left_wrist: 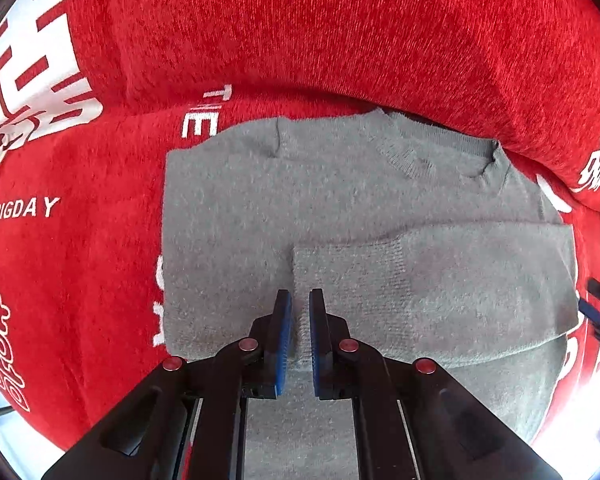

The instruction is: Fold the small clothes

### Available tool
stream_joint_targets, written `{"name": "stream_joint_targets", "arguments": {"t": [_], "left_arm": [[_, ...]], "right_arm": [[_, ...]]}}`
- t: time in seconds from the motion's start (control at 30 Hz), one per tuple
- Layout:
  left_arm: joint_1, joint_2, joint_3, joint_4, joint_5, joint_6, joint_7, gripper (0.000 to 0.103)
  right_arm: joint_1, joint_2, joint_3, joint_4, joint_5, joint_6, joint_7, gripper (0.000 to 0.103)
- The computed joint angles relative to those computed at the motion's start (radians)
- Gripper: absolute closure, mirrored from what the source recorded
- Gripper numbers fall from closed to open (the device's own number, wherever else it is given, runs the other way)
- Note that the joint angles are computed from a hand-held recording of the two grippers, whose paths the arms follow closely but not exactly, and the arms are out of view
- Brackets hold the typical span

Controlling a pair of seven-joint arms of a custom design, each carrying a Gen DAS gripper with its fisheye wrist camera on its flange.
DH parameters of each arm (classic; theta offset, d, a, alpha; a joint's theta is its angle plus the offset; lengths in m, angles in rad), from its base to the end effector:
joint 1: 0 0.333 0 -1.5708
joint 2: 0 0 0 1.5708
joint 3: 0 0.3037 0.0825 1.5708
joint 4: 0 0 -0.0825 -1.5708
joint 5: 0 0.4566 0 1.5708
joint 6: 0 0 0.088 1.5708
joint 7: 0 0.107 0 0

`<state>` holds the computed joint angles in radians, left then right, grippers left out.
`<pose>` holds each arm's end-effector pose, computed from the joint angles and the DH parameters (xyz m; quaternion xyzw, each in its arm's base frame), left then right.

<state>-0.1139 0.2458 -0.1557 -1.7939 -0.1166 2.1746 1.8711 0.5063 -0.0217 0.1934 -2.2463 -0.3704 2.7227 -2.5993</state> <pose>0.6750 -0.1858 0.3829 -0.5065 0.8568 -0.0969 0.0012 0.4621 0.4066 0.3720 -0.2195 0.9380 0.0463 0.2641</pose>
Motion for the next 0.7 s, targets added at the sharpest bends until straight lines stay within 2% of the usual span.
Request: {"name": "stream_joint_targets", "arguments": {"t": [0.03,0.07,0.1,0.2,0.27,0.3,0.43,0.5,0.7], "left_arm": [[-0.001,-0.001,0.0,-0.001,0.001,0.0,-0.001,0.094],[0.0,-0.001,0.002,-0.001,0.005,0.0,0.001,0.094],[-0.001,-0.008,0.002,-0.011,0.013,0.0,0.002,0.094],[-0.015,0.008,0.004,-0.009,0.054,0.007,-0.02,0.094],[-0.024,0.01,0.007,-0.02,0.084,0.012,-0.036,0.094],[-0.026,0.009,0.007,-0.028,0.092,0.02,-0.039,0.094],[-0.035,-0.013,0.006,-0.057,0.13,0.049,-0.047,0.094],[-0.037,-0.021,0.005,-0.056,0.138,0.03,-0.051,0.094],[-0.038,-0.059,0.004,-0.064,0.156,-0.03,-0.084,0.094]], "right_arm": [[-0.006,0.004,-0.005,-0.011,-0.014,0.036,0.023,0.062],[-0.01,0.015,-0.012,-0.014,0.017,0.076,-0.017,0.095],[-0.01,0.02,-0.013,0.0,0.087,0.06,-0.122,0.095],[-0.001,0.049,-0.006,0.132,0.132,-0.196,-0.386,0.095],[0.004,0.074,-0.004,0.187,0.157,-0.32,-0.496,0.095],[0.003,0.084,-0.005,0.191,0.185,-0.344,-0.537,0.095],[0.012,0.087,-0.01,0.195,0.173,-0.365,-0.514,0.093],[0.018,0.08,-0.008,0.206,0.18,-0.404,-0.478,0.087],[0.04,0.005,0.014,0.185,0.214,-0.443,-0.424,0.086]]}}
